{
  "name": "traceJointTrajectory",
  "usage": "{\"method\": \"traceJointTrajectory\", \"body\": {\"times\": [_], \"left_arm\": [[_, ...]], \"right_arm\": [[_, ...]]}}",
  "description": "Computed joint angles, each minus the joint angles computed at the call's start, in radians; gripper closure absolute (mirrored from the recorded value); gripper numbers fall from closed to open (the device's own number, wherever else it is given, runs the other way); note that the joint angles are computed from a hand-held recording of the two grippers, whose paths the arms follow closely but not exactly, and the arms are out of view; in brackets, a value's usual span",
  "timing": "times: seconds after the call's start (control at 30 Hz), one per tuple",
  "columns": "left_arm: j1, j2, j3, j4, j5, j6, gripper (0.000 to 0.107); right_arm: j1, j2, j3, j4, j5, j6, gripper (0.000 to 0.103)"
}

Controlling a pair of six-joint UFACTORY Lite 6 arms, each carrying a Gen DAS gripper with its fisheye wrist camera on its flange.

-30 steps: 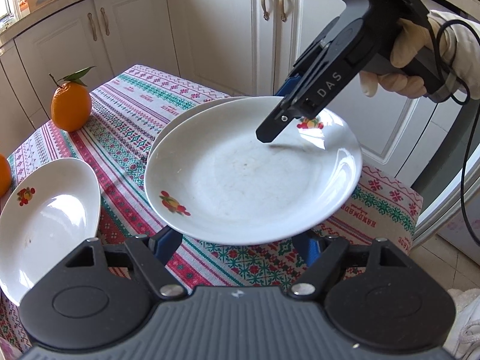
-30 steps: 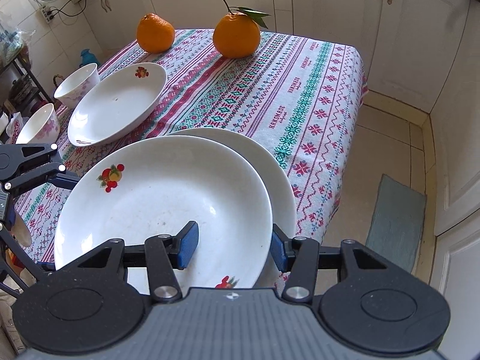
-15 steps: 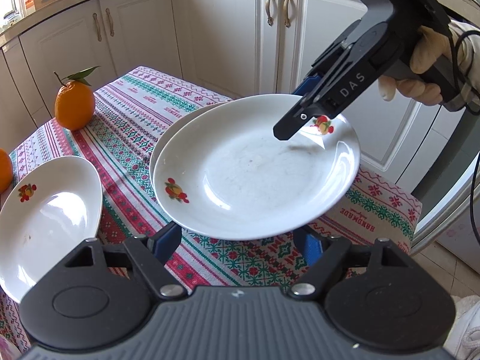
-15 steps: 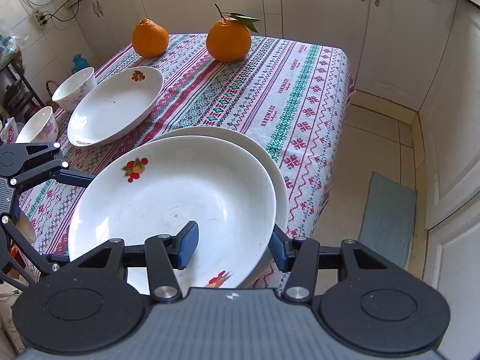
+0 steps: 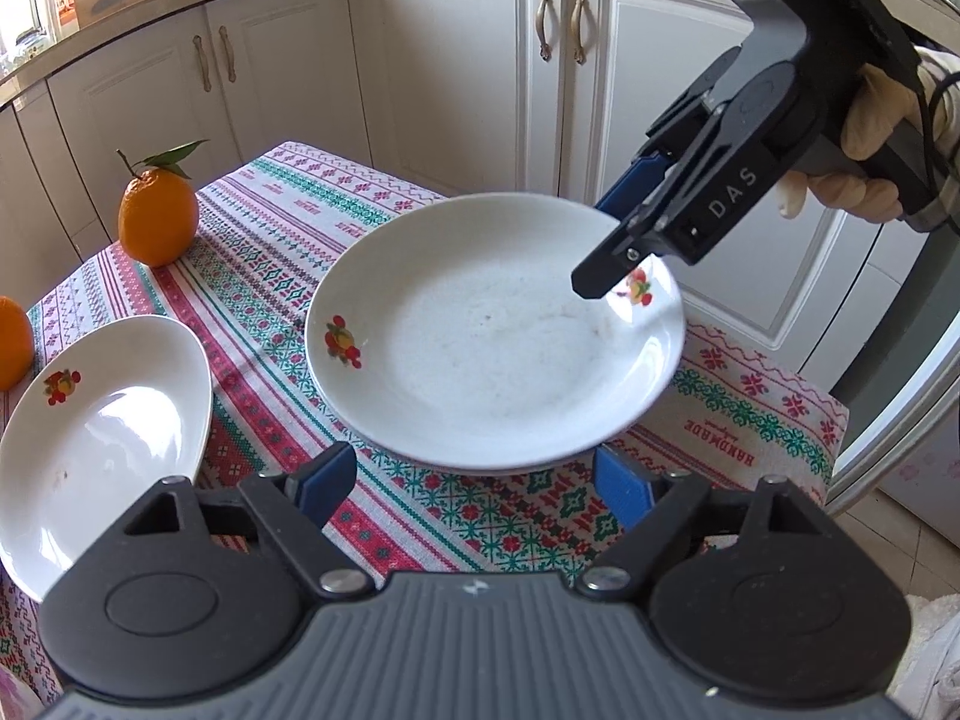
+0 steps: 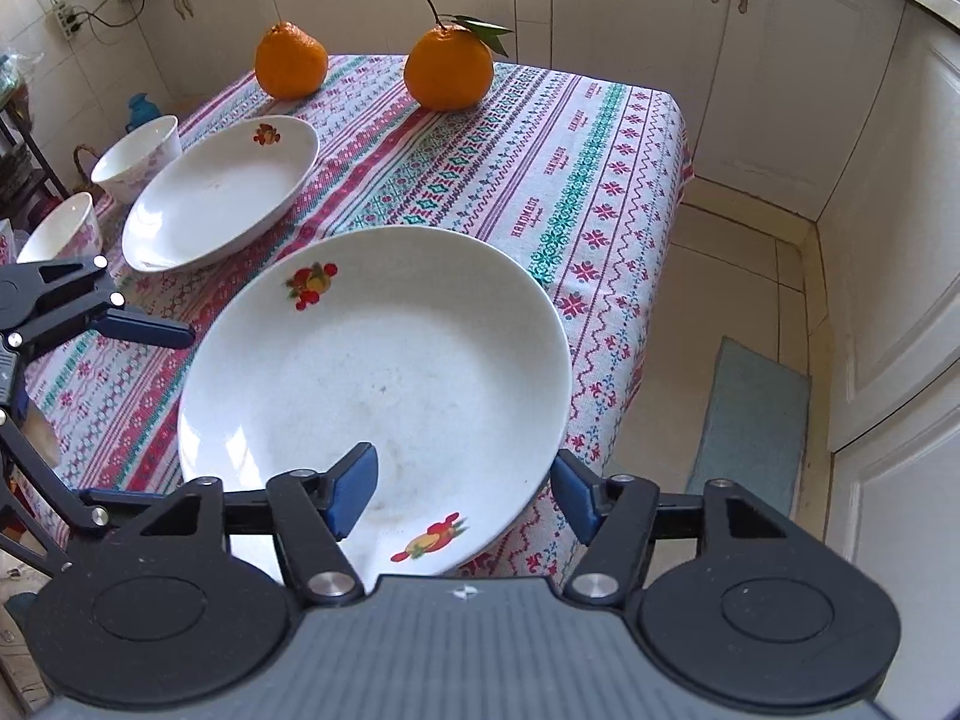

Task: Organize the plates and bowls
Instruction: 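Open the right tool and withdraw from the stacked plates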

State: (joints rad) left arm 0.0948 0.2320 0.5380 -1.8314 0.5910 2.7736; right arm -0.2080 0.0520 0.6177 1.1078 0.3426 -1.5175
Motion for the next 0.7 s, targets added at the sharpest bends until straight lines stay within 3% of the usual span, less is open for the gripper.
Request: {"method": "traceJointTrajectory", "body": {"times": [0.13,0.17,0.47,0.7], "left_arm": [[0.045,-0.03,-0.028,0.011,0.034,-0.008,0.016],[0.059,-0.04,-0.038,0.016,0.044,-0.014,0.015],[0.262,-0.136,-0.134,-0.011,0.149,-0.053,0.009],[0.357,-0.062,-0.131,-0.288,0.138,0.094,0.009]], "right_arm": [[-0.012,-0.059,-0.037,0.091,0.034,-0.088,0.003],[-0.003,-0.088,-0.051,0.109,0.027,-0.101,0.001],[0.152,-0.248,-0.127,0.113,-0.043,-0.031,0.0],[0.325,-0.244,-0.126,0.126,-0.119,0.017,0.0]]}}
